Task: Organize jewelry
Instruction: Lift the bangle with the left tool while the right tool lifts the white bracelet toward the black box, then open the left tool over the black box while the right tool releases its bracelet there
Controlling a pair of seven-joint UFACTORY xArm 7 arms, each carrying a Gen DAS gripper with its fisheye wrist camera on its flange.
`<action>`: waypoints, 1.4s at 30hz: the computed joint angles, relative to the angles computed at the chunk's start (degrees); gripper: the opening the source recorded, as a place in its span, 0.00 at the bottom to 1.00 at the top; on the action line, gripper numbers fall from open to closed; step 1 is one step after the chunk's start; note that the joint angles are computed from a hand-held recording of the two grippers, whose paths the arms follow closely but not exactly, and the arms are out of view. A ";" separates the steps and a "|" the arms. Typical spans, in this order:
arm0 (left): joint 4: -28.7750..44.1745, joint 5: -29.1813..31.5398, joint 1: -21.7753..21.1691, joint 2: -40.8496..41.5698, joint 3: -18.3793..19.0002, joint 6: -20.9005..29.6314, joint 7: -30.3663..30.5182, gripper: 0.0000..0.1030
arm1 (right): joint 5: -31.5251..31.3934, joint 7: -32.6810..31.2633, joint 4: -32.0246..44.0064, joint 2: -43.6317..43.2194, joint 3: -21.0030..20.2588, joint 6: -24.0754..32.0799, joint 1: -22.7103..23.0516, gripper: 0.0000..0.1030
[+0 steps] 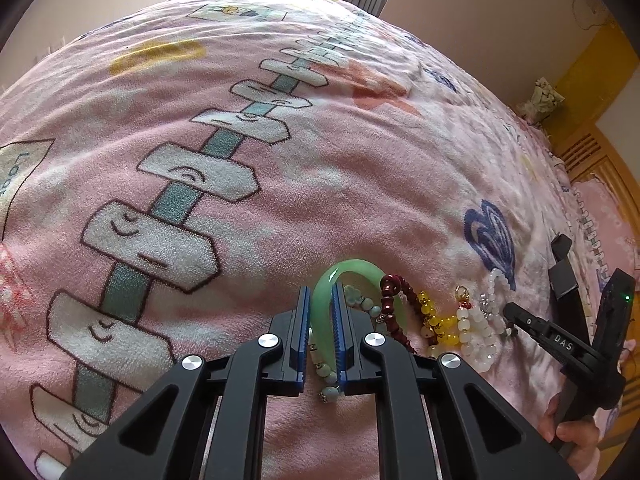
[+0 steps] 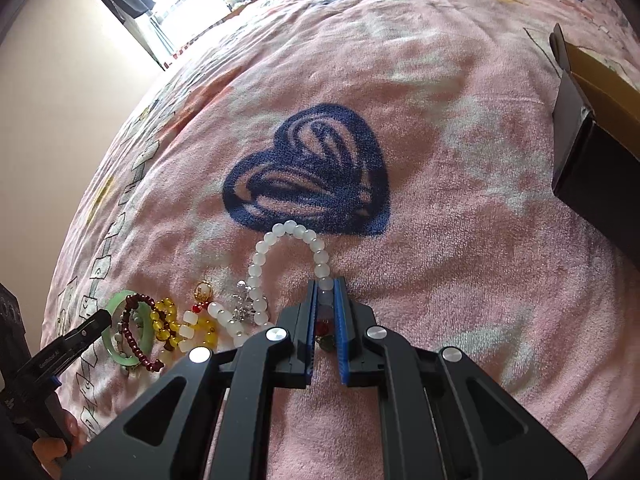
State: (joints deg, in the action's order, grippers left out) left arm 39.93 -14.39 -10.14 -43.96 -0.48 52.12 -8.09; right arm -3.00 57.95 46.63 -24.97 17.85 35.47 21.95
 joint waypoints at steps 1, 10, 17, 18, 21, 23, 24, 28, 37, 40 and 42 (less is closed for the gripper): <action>0.06 -0.08 0.00 -0.24 0.02 -0.16 -0.11 0.12 | -0.20 0.12 -0.07 -0.36 0.07 -0.19 -0.08 0.09; 0.32 -0.61 -0.34 -1.57 -0.23 -1.98 -1.66 0.12 | 0.32 -0.69 0.50 -3.30 -0.15 -2.03 -0.26 0.09; 0.87 -0.51 -0.48 -2.92 -0.87 -3.47 -2.96 0.12 | 1.33 -1.42 0.94 -5.59 -0.15 -2.36 -0.44 0.09; 0.91 -0.35 -0.46 -3.01 -1.07 -3.86 -3.30 0.12 | 1.42 -1.66 1.18 -5.69 -0.21 -2.40 -0.53 0.09; 1.34 -0.92 -1.21 -2.59 -0.79 -4.09 -3.93 0.12 | 1.62 -1.58 1.50 -6.55 0.16 -2.38 -0.84 0.09; 1.59 -1.04 -1.42 -2.72 -0.93 -4.15 -4.51 0.12 | 1.51 -1.47 1.68 -7.43 0.32 -2.24 -1.24 0.09; 1.81 -1.09 -1.50 -2.71 -1.05 -4.19 -4.87 0.12 | 1.59 -1.56 1.76 -8.00 0.23 -2.16 -1.30 0.09; 2.93 -0.60 -1.85 -3.12 -2.29 -4.03 -6.55 0.12 | 2.16 -1.97 1.69 -10.52 -0.10 -1.68 -1.61 0.09; 5.99 1.33 -3.90 -4.02 -5.67 -2.35 -9.32 0.12 | 3.33 -2.37 2.31 -17.47 -0.28 3.21 -3.12 0.09; 7.40 1.24 -5.36 -3.32 -7.18 -2.72 -10.38 0.12 | 3.45 -3.29 2.54 -20.10 -0.64 6.10 -3.63 0.09; 8.64 1.14 -6.38 -2.35 -8.14 -3.17 -11.10 0.12 | 3.37 -4.14 2.66 -22.12 -0.92 8.49 -4.11 0.09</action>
